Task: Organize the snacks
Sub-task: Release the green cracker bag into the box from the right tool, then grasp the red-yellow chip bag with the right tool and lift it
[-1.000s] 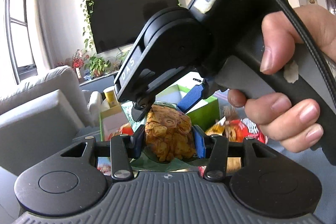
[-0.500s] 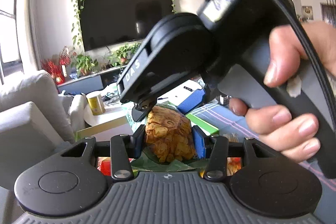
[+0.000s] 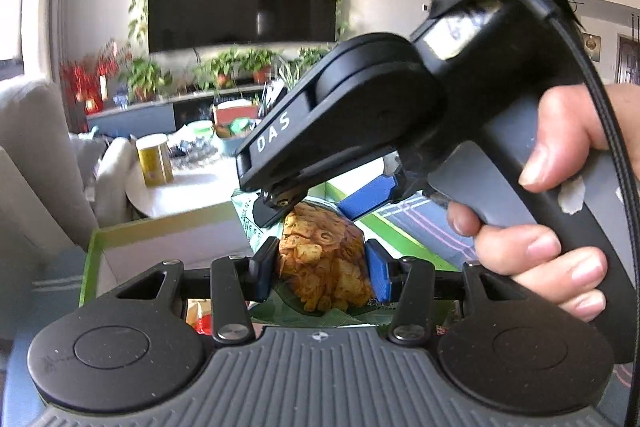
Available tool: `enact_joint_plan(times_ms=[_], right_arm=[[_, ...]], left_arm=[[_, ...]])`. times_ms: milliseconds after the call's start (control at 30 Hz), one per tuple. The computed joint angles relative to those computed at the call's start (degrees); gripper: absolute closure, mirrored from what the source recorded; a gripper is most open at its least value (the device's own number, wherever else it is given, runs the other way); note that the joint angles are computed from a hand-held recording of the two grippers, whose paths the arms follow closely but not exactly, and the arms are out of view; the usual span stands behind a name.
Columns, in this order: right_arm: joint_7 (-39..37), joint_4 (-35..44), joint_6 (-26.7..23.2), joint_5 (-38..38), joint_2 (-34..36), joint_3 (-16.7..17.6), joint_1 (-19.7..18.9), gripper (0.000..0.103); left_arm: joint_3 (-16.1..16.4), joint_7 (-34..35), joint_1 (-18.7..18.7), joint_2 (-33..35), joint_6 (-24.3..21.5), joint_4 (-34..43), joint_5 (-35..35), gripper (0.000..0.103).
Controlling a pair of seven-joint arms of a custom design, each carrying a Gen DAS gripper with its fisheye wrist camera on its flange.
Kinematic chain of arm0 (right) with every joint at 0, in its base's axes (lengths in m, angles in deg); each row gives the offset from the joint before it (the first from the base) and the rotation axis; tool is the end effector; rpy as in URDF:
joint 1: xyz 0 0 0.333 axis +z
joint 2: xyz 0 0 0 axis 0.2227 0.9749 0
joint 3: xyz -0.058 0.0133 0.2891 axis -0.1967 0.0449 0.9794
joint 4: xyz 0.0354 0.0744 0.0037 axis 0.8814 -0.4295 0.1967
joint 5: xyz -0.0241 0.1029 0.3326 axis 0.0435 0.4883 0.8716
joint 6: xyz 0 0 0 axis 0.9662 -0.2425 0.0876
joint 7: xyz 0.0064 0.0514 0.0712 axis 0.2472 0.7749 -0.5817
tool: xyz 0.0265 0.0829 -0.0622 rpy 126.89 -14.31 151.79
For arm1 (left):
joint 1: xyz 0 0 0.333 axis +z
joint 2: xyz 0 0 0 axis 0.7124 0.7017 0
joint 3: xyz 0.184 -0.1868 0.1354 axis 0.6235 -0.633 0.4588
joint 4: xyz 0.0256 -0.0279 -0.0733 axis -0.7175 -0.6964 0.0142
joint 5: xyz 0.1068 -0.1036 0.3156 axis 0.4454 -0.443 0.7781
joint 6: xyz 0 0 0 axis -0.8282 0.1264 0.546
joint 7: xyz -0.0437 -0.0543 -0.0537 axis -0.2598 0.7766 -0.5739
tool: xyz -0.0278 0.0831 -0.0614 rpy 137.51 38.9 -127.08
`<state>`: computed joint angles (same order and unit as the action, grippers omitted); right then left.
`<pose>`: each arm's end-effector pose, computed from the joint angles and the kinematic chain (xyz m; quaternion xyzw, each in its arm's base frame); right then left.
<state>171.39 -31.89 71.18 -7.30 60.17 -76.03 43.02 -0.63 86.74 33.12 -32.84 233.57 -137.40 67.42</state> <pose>0.6545 0.3864 0.4107 -0.7139 0.5897 -0.0974 0.3647 0.5977 -0.1641 0.3588 -0.4964 0.6820 -0.4370 0.3123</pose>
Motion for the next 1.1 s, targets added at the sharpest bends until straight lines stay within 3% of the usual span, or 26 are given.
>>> enact_joint_plan(times_ms=[67, 133, 200, 233, 267, 333, 467, 567, 633, 800, 933, 1000, 1100], right_arm=[[0.2, 3.2, -1.4, 1.0, 2.2, 0.7, -0.8, 0.044], [1.4, 6.2, -2.5, 2.6, 4.2, 1.4, -1.6, 0.043], [4.1, 4.4, -1.6, 2.1, 3.1, -0.5, -0.9, 0.031], [5.2, 3.4, -1.1, 1.3, 2.3, -1.5, -0.5, 0.018], [6.2, 0.3, 0.9, 0.5, 0.5, -2.6, 0.0, 0.012], [8.9, -8.4, 6.4, -1.1, -4.6, -4.9, 1.3, 0.011], [11.9, -21.6, 12.6, -4.0, -13.0, -7.8, 3.0, 0.007], [16.6, -31.7, 16.2, -8.6, -18.6, -13.4, 7.2, 0.006], [20.4, -36.3, 16.8, -12.0, -20.8, -17.0, 10.0, 0.006], [25.5, -46.8, 16.9, -16.0, -25.8, -16.6, 9.7, 0.006], [29.1, -55.2, 19.9, -18.8, -30.1, -15.5, 9.8, 0.006], [31.1, -57.4, 20.2, -20.2, -31.3, -15.4, 10.5, 0.006], [30.2, -59.6, 20.7, -17.6, -32.6, -9.7, 7.3, 0.006]], left_arm=[[-1.4, -1.6, 1.7, 0.7, -3.0, 1.6, 1.2, 0.054], [-5.7, -5.6, 6.5, 0.7, -7.1, 2.8, 5.1, 0.041], [-9.9, -9.8, 11.4, 0.4, -6.7, 2.3, 9.0, 0.031], [-10.5, -11.3, 12.4, -0.3, -5.9, 1.4, 10.1, 0.026], [-10.6, -12.6, 12.9, -1.2, -5.0, 0.4, 10.9, 0.022], [-10.9, -15.6, 13.9, -3.0, -3.4, -1.6, 12.8, 0.018], [-14.0, -23.2, 18.6, -6.6, -2.1, -5.8, 21.2, 0.018], [-14.5, -27.8, 20.4, -8.4, -0.2, -8.8, 27.2, 0.018], [-13.4, -29.5, 19.8, -10.2, 0.5, -11.3, 28.6, 0.018], [-10.1, -32.3, 17.2, -14.5, 0.1, -16.9, 29.3, 0.018], [-5.8, -26.6, 12.5, -19.9, 3.1, -24.9, 19.8, 0.018], [-4.6, -23.2, 10.4, -22.8, 2.3, -28.3, 12.5, 0.018], [-4.0, -16.2, 8.0, -26.2, 4.0, -33.0, 0.2, 0.018]])
